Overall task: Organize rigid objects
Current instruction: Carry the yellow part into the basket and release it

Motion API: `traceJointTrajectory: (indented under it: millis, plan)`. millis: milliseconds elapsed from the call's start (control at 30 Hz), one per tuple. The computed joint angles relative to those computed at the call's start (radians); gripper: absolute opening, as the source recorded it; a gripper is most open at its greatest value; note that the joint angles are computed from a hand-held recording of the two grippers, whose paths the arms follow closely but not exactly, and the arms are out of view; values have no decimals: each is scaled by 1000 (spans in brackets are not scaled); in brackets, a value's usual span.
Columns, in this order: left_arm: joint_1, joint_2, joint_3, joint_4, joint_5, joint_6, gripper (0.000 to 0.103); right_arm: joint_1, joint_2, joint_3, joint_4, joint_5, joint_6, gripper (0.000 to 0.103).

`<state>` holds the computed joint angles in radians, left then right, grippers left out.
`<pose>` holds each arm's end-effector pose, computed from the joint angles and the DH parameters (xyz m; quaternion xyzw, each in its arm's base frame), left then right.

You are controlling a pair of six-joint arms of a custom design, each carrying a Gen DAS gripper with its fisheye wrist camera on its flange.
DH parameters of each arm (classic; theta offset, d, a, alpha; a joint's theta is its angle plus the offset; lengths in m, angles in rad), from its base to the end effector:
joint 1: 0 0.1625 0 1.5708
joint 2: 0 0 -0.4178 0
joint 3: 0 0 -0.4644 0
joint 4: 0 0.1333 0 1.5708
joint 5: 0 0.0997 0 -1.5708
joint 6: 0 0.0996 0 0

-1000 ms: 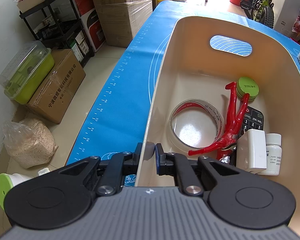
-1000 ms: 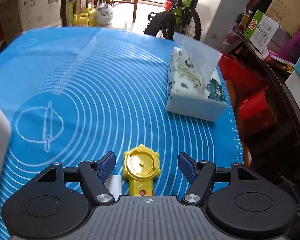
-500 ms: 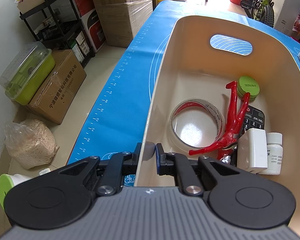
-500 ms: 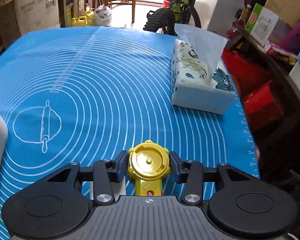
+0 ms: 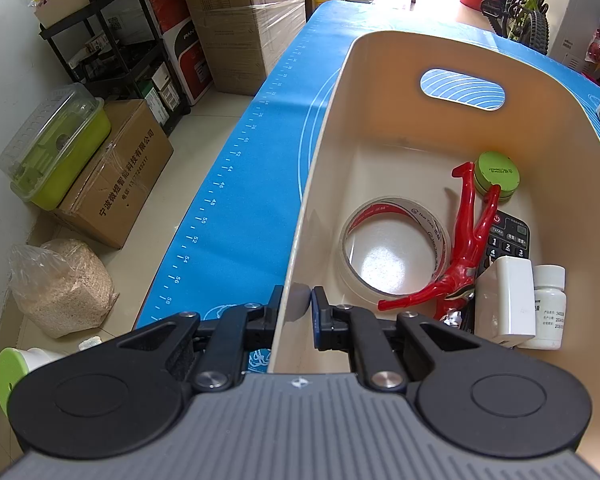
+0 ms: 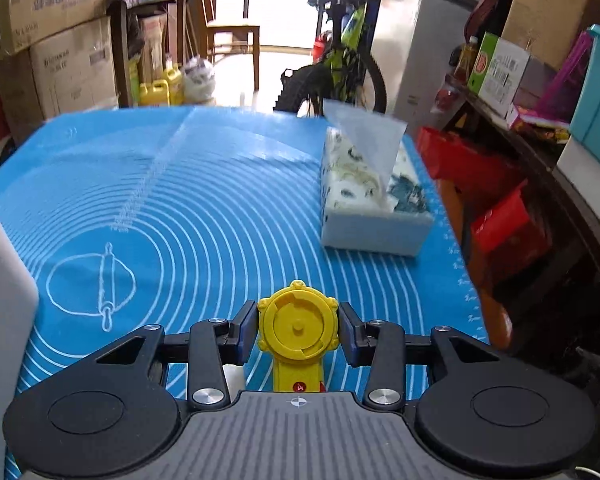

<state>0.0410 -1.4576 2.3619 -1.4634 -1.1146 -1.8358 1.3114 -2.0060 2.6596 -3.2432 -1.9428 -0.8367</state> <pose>-0.3039 -0.1898 0.0807 -0.0216 0.8589 -0.2493 0.4469 0.0108 -0.3379 0.2952 0.1578 -0.8482 0.3249 0.3875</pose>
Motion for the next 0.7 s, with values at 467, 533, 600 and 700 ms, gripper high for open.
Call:
traceJointTrajectory:
  millis: [467, 533, 600, 700]
  plan:
    - [0, 0, 0, -1, 0, 0, 15, 68, -214, 52, 36, 121, 2, 47]
    - [1, 2, -1, -1, 0, 0, 15, 105, -240, 50, 66, 125, 1, 47]
    - [0, 2, -1, 0, 0, 0, 15, 158, -257, 44, 101, 116, 12, 47]
    - [0, 2, -1, 0, 0, 0, 15, 256, -270, 31, 171, 96, 52, 47]
